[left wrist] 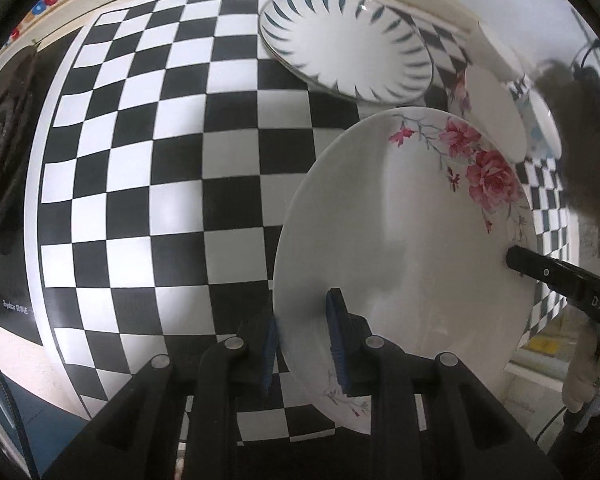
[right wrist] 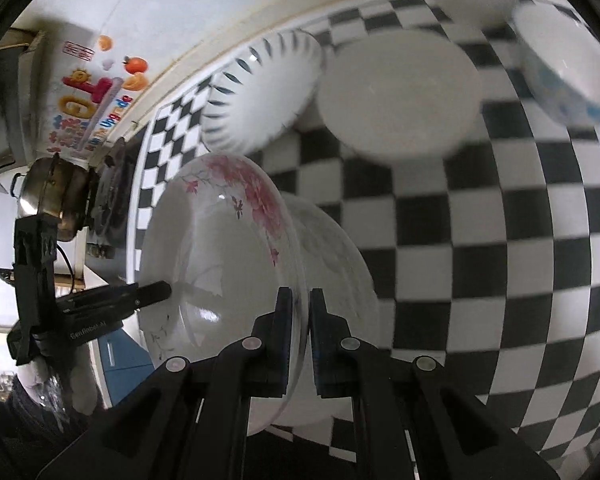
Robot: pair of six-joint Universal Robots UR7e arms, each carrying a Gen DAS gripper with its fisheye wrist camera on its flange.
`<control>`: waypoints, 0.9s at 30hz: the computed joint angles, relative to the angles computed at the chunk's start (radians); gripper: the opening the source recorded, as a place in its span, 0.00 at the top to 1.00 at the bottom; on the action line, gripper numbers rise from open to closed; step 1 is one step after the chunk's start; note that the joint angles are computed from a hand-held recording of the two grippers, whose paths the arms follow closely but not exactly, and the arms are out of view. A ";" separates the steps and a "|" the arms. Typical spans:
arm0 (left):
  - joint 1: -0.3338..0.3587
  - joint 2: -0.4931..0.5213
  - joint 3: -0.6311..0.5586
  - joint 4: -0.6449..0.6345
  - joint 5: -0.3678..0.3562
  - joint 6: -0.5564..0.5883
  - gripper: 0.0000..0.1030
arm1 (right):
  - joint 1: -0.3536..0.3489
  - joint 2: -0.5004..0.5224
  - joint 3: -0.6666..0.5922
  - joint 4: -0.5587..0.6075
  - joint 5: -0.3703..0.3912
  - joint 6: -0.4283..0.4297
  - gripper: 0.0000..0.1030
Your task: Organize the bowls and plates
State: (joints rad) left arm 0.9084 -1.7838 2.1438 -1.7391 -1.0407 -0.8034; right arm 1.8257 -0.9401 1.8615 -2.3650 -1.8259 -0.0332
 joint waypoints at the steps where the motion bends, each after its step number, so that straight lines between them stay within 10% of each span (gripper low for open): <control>1: -0.001 0.009 0.002 0.004 0.000 0.001 0.80 | -0.007 -0.002 0.011 -0.004 -0.005 -0.004 0.90; 27: -0.061 0.153 -0.007 0.077 0.056 -0.110 0.79 | 0.049 0.070 -0.041 0.125 -0.195 0.014 0.86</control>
State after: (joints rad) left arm 0.8472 -1.6305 2.1368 -1.6624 -0.9845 -0.9132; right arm 1.8742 -0.8702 1.8209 -2.2397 -2.0209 -0.0192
